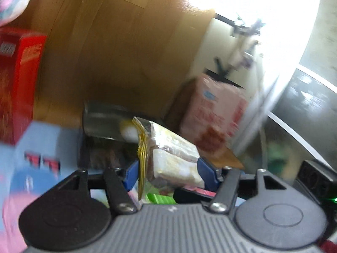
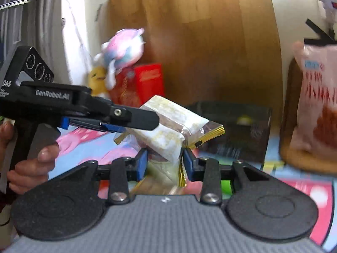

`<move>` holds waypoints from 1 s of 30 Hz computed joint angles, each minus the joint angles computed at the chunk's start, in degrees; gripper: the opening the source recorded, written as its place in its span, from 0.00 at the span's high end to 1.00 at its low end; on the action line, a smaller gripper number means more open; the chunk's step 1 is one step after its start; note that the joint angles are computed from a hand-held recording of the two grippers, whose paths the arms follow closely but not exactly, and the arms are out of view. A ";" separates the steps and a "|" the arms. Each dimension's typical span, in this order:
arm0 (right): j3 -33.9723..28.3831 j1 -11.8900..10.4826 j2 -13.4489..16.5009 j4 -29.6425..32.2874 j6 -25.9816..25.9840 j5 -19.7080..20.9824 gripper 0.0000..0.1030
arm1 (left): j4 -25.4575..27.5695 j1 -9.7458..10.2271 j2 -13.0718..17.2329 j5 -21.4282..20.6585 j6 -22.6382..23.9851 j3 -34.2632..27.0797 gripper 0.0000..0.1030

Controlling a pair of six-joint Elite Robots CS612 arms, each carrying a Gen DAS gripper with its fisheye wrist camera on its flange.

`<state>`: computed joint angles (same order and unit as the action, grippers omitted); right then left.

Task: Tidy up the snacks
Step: 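Lower the clear bag into the black tin box and release, then grasp the red snack packet with the left tool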

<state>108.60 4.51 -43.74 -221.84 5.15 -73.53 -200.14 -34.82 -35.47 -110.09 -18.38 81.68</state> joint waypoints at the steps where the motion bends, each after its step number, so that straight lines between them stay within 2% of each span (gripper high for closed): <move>1: -1.84 -0.32 0.35 1.73 -0.12 -0.18 0.62 | 1.61 0.01 0.94 1.23 0.29 -2.43 0.43; 5: -8.53 -1.24 1.96 9.42 0.39 -0.98 0.61 | 8.69 -0.15 4.34 6.13 -1.07 -10.60 0.43; 8: -12.08 -1.41 3.42 13.84 0.88 -2.18 0.60 | 12.22 -0.05 6.28 7.83 -2.75 -14.33 0.43; 10: -13.24 -1.39 3.90 16.31 1.77 -3.26 0.59 | 12.71 0.01 6.61 8.18 -3.08 -14.65 0.43; 11: -13.13 -1.44 3.90 16.71 2.26 -3.38 0.59 | 12.68 -0.07 6.37 8.65 -3.04 -14.08 0.38; 12: -12.74 -1.60 3.94 15.95 2.92 -3.08 0.59 | 12.19 0.06 6.32 8.55 -2.89 -13.69 0.38; 16: -9.34 -1.91 3.47 9.36 6.85 -3.18 0.59 | 6.06 1.13 4.99 4.74 -3.88 -9.28 0.38; 18: -6.54 -2.48 3.05 5.59 9.55 -0.11 0.59 | 2.56 1.75 3.92 3.35 -5.41 -6.11 0.38; 20: -4.49 -2.33 2.68 5.18 11.00 2.06 0.59 | -0.69 2.36 2.70 2.79 -6.92 -2.12 0.38; 22: -2.76 -1.80 2.23 6.22 10.26 4.33 0.59 | -3.06 2.83 1.51 3.41 -8.05 1.48 0.38; 25: -1.45 -0.43 1.82 7.13 6.64 6.95 0.59 | -5.81 3.21 -0.55 7.92 -9.38 7.38 0.37; 28: -1.56 1.82 1.53 8.72 0.78 5.24 0.57 | -7.25 3.76 -1.49 9.80 -12.51 11.20 0.36; 30: -1.82 2.87 1.54 8.69 0.24 4.93 0.57 | -8.07 4.11 -1.82 10.29 -14.52 13.25 0.36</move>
<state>106.77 7.38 -42.20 -213.15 5.39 -68.60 -208.20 -30.71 -37.29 -99.81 -32.90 94.93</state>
